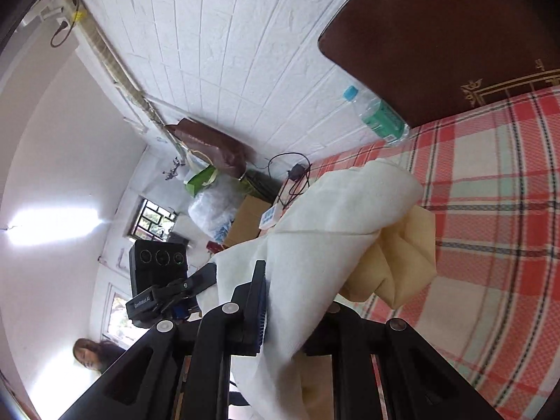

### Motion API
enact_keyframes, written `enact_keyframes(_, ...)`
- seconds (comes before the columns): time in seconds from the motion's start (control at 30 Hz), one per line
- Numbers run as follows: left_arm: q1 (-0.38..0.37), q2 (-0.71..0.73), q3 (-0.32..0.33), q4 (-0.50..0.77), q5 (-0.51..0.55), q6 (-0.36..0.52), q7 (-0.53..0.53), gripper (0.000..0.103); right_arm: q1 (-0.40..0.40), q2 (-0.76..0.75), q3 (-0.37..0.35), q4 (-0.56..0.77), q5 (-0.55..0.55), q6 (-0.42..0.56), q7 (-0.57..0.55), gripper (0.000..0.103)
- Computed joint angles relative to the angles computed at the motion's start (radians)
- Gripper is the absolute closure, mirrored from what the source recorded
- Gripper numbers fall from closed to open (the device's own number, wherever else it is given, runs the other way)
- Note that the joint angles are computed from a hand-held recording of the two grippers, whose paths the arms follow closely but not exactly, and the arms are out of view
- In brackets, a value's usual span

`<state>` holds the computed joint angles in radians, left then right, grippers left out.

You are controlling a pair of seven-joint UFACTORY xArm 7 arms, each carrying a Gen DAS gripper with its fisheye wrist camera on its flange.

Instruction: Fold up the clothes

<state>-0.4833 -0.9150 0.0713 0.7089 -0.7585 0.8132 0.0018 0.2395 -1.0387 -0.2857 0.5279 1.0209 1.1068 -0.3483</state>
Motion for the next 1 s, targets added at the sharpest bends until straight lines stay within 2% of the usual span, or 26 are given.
enact_keyframes(0.13,0.074,-0.062,0.052,0.002,0.079,0.059,-0.008,0.082,0.097,0.08,0.106,0.027,0.127,-0.097,-0.04,0.089)
enact_keyframes(0.23,0.12,-0.092,0.093,0.007,0.117,0.085,0.001,0.082,0.156,0.139,0.154,0.046,0.206,-0.146,-0.072,0.089)
enact_keyframes(0.47,0.235,-0.114,0.17,0.037,0.211,0.138,0.03,0.082,0.252,0.312,0.282,0.138,0.389,-0.291,-0.188,0.089)
enact_keyframes(0.6,0.304,-0.171,0.243,-0.001,0.246,0.161,0.076,0.082,0.294,0.419,0.363,0.187,0.495,-0.354,-0.265,0.088)
enact_keyframes(0.7,0.382,-0.235,0.314,-0.072,0.285,0.214,0.11,0.081,0.322,0.494,0.421,0.203,0.561,-0.382,-0.299,0.086)
enact_keyframes(0.77,0.464,-0.26,0.342,-0.135,0.337,0.259,0.126,0.081,0.334,0.549,0.464,0.204,0.555,-0.394,-0.306,0.085)
enact_keyframes(0.87,0.598,-0.296,0.391,-0.253,0.383,0.31,0.144,0.082,0.353,0.63,0.538,0.194,0.463,-0.469,-0.27,0.082)
enact_keyframes(1.0,0.736,-0.351,0.458,-0.349,0.375,0.36,0.195,0.082,0.394,0.694,0.533,0.15,0.458,-0.463,-0.249,0.079)
